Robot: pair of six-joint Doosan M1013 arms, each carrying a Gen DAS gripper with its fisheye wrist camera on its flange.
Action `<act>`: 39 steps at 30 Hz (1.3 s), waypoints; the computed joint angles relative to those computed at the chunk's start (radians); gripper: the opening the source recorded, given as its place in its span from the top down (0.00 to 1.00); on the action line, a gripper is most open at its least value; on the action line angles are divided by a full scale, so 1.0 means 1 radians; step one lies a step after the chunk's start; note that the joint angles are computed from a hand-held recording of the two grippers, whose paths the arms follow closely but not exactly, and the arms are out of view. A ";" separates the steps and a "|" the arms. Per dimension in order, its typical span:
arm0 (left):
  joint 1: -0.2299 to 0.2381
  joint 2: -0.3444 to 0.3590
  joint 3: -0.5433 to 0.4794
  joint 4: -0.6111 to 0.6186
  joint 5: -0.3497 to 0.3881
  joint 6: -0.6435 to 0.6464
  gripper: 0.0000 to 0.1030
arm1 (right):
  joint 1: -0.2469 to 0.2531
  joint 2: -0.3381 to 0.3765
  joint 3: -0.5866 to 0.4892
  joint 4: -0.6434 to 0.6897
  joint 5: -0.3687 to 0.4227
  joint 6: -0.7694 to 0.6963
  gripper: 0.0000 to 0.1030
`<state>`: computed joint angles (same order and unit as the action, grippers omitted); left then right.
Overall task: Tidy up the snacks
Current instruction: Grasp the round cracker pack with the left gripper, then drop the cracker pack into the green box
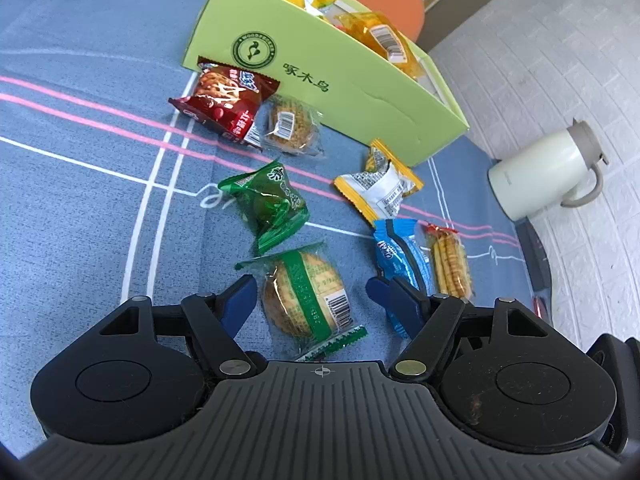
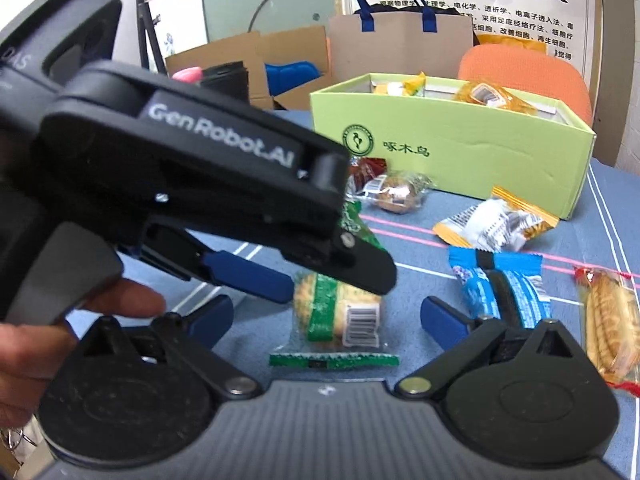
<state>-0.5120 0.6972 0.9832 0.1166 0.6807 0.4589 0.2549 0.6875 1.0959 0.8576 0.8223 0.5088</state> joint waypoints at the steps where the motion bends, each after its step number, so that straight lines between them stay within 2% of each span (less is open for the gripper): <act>1: 0.001 0.001 -0.001 -0.010 0.002 0.004 0.45 | 0.002 0.002 -0.004 -0.011 0.000 0.006 0.05; 2: 0.002 0.001 0.002 -0.016 0.000 0.006 0.45 | 0.004 0.003 -0.005 -0.022 -0.006 0.011 0.06; 3: 0.002 -0.001 0.006 -0.015 -0.006 0.006 0.45 | 0.006 0.001 -0.002 -0.027 -0.016 0.013 0.13; 4: 0.002 -0.002 0.008 -0.016 -0.009 0.007 0.46 | 0.007 -0.001 -0.001 -0.033 -0.022 0.012 0.45; 5: 0.002 -0.002 0.009 -0.014 -0.007 0.003 0.46 | 0.007 0.004 -0.012 -0.037 -0.013 0.018 0.50; 7: 0.003 -0.003 0.010 -0.013 -0.007 0.003 0.47 | 0.006 0.007 -0.018 -0.034 0.003 0.034 0.45; 8: 0.003 -0.004 0.013 -0.015 -0.011 0.005 0.47 | 0.006 0.006 -0.015 -0.040 -0.007 0.040 0.37; 9: 0.002 -0.006 0.016 -0.014 -0.013 0.004 0.47 | 0.007 0.004 -0.011 -0.051 -0.022 0.047 0.26; 10: 0.002 -0.006 0.017 -0.013 -0.014 0.001 0.47 | 0.008 0.002 -0.007 -0.055 -0.032 0.043 0.18; 11: 0.002 -0.007 0.019 -0.013 -0.016 -0.001 0.47 | 0.007 0.000 -0.002 -0.050 -0.036 0.034 0.15; 13: -0.001 -0.005 0.014 -0.001 -0.006 -0.008 0.47 | 0.006 -0.001 -0.002 -0.049 -0.026 0.030 0.19; 15: -0.005 -0.001 0.005 0.004 0.008 0.003 0.53 | 0.006 0.001 -0.003 -0.050 -0.009 0.033 0.21; 16: -0.006 0.001 0.002 0.006 0.014 0.009 0.63 | 0.005 0.002 -0.001 -0.041 -0.006 0.025 0.23; 17: -0.010 0.003 -0.003 0.027 0.028 0.002 0.80 | 0.008 -0.004 0.012 -0.039 -0.025 0.004 0.25; 18: -0.014 0.007 -0.012 0.051 0.053 -0.008 0.89 | 0.012 -0.012 0.025 -0.050 -0.048 -0.015 0.30; 19: -0.020 0.010 -0.022 0.089 0.086 -0.030 0.93 | 0.013 -0.018 0.034 -0.053 -0.057 -0.016 0.39; 20: -0.023 0.007 -0.019 0.107 0.092 -0.040 0.94 | 0.011 -0.025 0.043 -0.050 -0.060 -0.008 0.42; 22: -0.022 -0.014 0.018 0.092 0.033 -0.046 0.96 | -0.001 -0.034 0.052 -0.005 -0.055 -0.008 0.42; 24: -0.021 -0.021 0.026 0.089 0.010 -0.046 0.97 | -0.011 -0.034 0.046 0.014 -0.035 -0.002 0.42; 30: -0.015 -0.016 -0.018 0.115 -0.009 -0.034 0.98 | -0.017 -0.050 0.044 0.056 -0.071 -0.063 0.42; 35: 0.012 0.032 -0.151 0.147 -0.006 0.023 0.96 | -0.016 0.001 -0.086 0.091 -0.088 -0.088 0.42; 39: 0.042 0.133 -0.368 0.174 0.089 0.085 0.95 | -0.006 0.108 -0.296 0.061 -0.072 -0.047 0.42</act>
<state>-0.4701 0.8304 0.6150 0.2902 0.7699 0.5438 0.2484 0.7955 0.8002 0.9188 0.7499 0.4623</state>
